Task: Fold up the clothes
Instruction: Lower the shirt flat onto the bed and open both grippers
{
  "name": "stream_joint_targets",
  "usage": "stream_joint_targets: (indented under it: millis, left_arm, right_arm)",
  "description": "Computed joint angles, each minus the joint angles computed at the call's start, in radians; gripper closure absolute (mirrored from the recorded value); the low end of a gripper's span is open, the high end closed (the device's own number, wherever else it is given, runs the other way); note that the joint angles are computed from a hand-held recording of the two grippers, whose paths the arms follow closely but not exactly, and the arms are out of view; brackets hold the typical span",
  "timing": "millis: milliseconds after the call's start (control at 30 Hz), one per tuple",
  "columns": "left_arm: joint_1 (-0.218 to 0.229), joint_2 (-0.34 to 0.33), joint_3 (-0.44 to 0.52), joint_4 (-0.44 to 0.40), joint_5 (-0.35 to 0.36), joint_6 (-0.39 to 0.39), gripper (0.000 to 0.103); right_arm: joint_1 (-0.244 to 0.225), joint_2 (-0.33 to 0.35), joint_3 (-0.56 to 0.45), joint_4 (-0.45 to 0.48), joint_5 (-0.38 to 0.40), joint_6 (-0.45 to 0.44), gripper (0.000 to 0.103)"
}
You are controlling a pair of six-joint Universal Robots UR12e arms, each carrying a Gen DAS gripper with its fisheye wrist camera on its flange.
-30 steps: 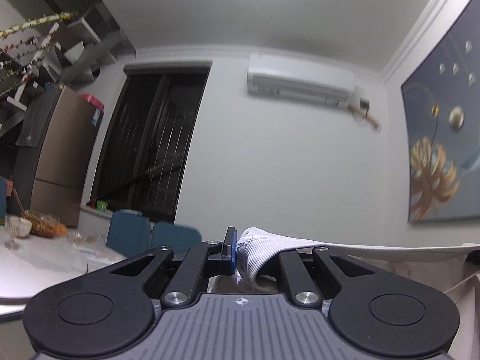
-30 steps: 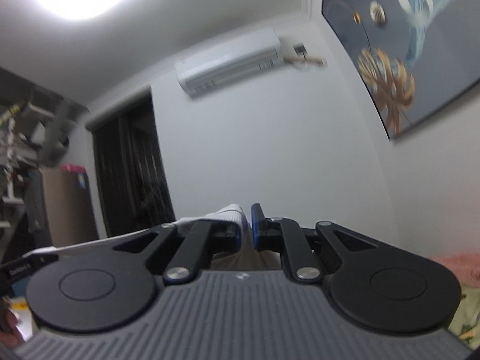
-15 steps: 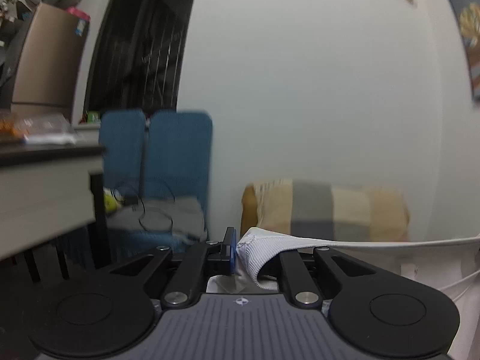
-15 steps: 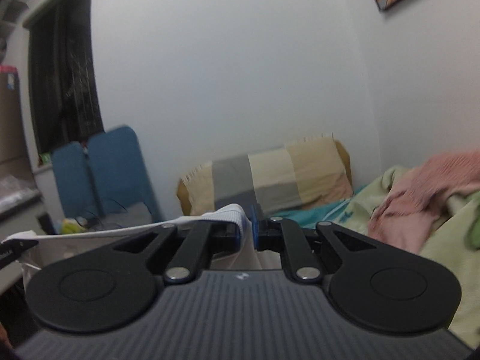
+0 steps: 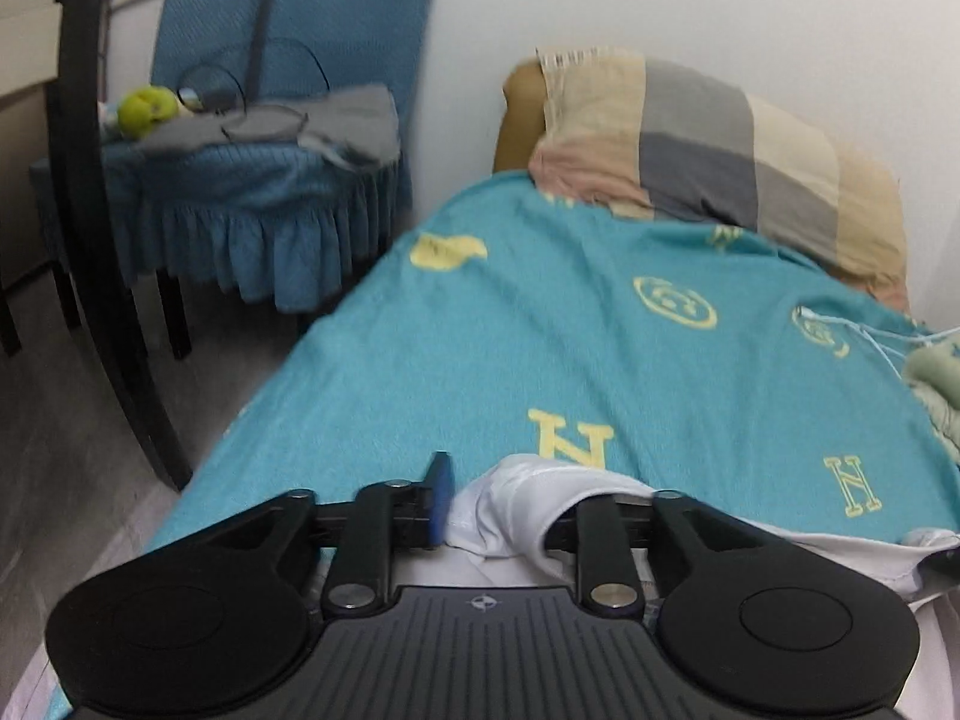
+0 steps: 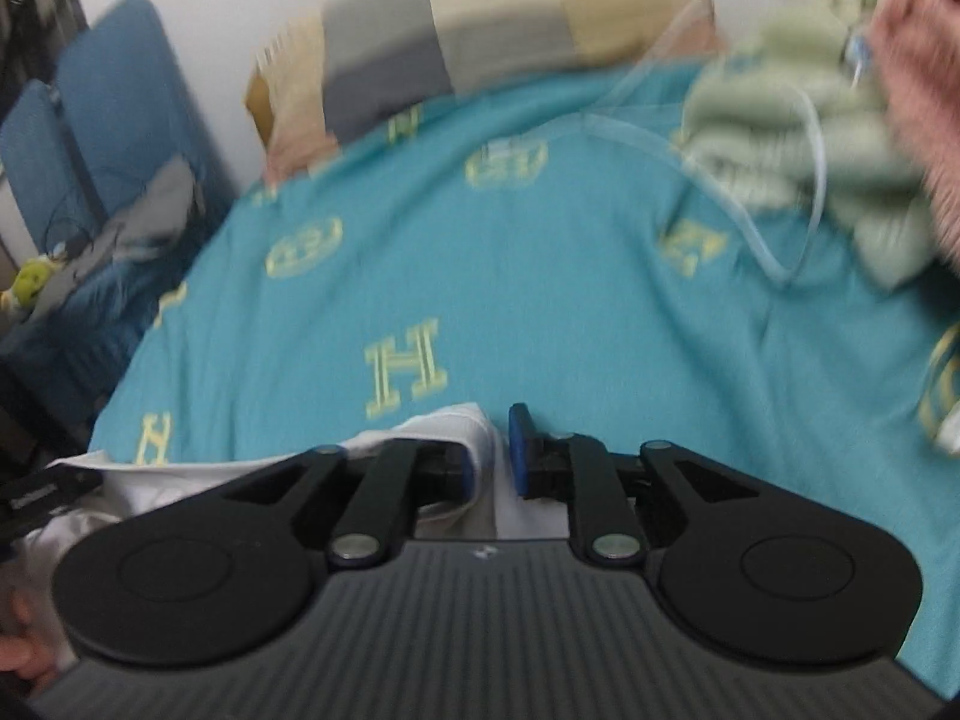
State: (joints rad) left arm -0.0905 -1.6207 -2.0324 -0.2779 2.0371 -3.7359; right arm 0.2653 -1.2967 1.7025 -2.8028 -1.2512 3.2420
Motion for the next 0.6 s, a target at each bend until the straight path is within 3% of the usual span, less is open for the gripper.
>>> stream_joint_targets:
  millis: [67,133,167,200,267,367,500,600]
  left_arm:
    - [0.008,0.021,0.018,-0.076,-0.023,0.015,0.033]
    - [0.007,0.044,0.035,-0.153,-0.028,0.034,0.011]
    - [0.008,0.057,0.038,-0.173,-0.036,0.046,0.009]
    - [0.012,0.074,0.034,-0.176,-0.056,0.062,0.009]
    - [0.014,0.11,0.032,-0.208,-0.088,0.085,0.002]
    - [-0.014,0.171,0.023,-0.253,-0.071,0.104,0.002]
    - [-0.111,0.269,0.012,-0.335,-0.006,0.105,0.002]
    - [-0.202,0.337,-0.001,-0.384,0.061,0.068,0.002]
  right_arm:
    - [-0.006,-0.013,-0.015,0.075,0.014,-0.035,0.072]
    - [-0.014,-0.022,-0.041,0.173,0.056,-0.066,0.045]
    - [-0.02,-0.03,-0.047,0.21,0.09,-0.077,0.021]
    - [-0.023,-0.04,-0.051,0.248,0.11,-0.1,0.014]
    - [-0.027,-0.06,-0.061,0.324,0.145,-0.147,0.014]
    - [-0.023,-0.111,-0.042,0.362,0.113,-0.199,0.014]
    - [-0.064,-0.223,0.051,0.311,0.149,-0.165,0.014]
    - [-0.122,-0.331,0.144,0.269,0.21,-0.089,0.014]
